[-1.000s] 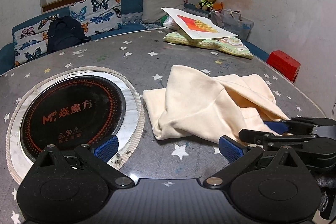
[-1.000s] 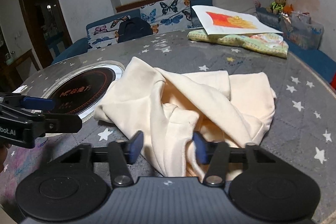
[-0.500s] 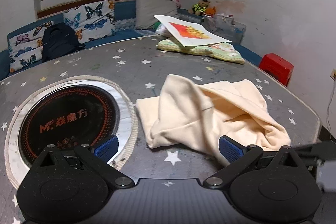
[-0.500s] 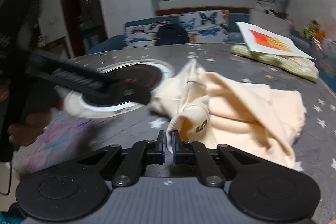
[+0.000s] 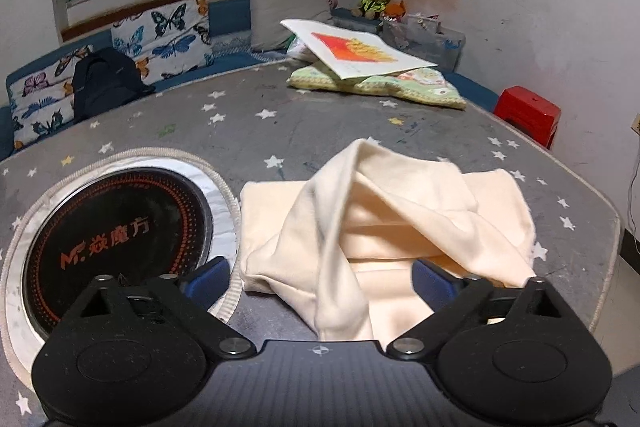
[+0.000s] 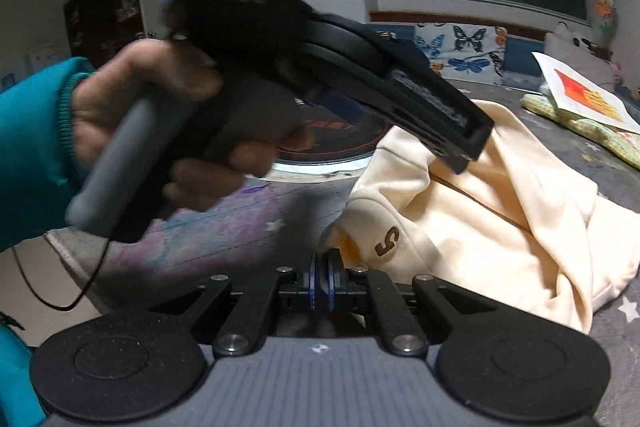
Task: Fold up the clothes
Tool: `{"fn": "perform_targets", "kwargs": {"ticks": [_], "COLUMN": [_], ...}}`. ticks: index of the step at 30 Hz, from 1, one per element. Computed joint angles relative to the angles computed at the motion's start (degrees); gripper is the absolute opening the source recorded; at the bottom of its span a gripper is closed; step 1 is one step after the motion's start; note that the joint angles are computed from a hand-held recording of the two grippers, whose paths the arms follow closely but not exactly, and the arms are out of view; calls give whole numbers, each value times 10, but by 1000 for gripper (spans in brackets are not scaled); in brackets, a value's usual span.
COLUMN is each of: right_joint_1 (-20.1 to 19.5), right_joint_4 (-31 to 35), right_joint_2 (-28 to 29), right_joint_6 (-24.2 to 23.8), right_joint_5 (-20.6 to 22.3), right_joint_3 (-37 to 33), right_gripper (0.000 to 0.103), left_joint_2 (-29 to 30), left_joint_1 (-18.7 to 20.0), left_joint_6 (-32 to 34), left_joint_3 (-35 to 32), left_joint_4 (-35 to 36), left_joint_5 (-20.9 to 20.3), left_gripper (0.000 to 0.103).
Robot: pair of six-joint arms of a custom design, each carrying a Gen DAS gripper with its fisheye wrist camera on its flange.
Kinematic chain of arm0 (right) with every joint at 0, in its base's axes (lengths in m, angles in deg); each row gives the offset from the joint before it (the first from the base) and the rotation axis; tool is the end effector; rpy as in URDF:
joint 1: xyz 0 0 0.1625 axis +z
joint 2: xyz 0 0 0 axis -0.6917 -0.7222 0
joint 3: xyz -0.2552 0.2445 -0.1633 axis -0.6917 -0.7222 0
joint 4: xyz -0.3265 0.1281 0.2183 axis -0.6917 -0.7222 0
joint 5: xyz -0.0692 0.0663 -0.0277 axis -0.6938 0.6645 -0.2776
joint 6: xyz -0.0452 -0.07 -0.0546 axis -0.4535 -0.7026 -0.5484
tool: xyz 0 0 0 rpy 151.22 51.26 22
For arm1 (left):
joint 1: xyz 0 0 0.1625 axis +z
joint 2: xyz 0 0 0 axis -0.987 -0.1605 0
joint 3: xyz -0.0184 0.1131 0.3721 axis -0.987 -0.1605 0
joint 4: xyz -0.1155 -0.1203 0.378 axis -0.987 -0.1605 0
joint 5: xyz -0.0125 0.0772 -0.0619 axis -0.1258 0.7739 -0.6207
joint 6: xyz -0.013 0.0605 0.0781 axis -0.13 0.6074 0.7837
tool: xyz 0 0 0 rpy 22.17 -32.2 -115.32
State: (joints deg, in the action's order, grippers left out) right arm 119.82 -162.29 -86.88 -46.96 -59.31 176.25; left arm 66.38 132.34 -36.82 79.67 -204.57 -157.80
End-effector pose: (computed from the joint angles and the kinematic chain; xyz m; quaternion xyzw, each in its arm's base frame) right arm -0.0082 -0.5563 0.2136 0.2205 -0.8511 0.3978 0.2622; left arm -0.3698 -0.7365 -0.1043 0.4792 0.8428 -0.1922 0.1525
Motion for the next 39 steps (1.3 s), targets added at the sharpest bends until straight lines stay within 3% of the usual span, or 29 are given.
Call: {"fn": "perform_targets", "kwargs": {"ticks": [4, 8, 11, 13, 18, 25, 30, 36, 39], "right_joint_1": [1, 4, 3, 5, 7, -2, -5, -15, -18], "right_joint_4": [5, 8, 6, -1, -30, -39, -44, -54, -59], "right_joint_2": [-4, -9, -15, -18, -21, -9, -4, -8, -11], "right_joint_6": [-6, -10, -5, -6, -5, 50, 63, 86, 92], "right_joint_5": [8, 13, 20, 21, 9, -17, -49, -50, -49], "right_joint_3": [7, 12, 19, 20, 14, -24, -29, -26, -26], "right_gripper": [5, 5, 9, 11, 31, 37, 41, 42, 42], "left_joint_2": [15, 18, 8, -6, -38, -78, -106, -134, -144], "left_joint_1": [5, 11, 17, 20, 27, 38, 45, 53, 56], "left_joint_6": [-4, -7, -11, -3, 1, 8, 23, 35, 43], "left_joint_3": [-25, -35, -23, -1, 42, 98, 141, 177, 191], "left_joint_4": [21, 44, 42, 25, 8, -5, -22, -33, -38], "left_joint_5": [6, 12, 12, 12, 15, 13, 12, 22, 29], "left_gripper": [74, 33, 22, 19, 15, 14, 12, 12, 20]}}
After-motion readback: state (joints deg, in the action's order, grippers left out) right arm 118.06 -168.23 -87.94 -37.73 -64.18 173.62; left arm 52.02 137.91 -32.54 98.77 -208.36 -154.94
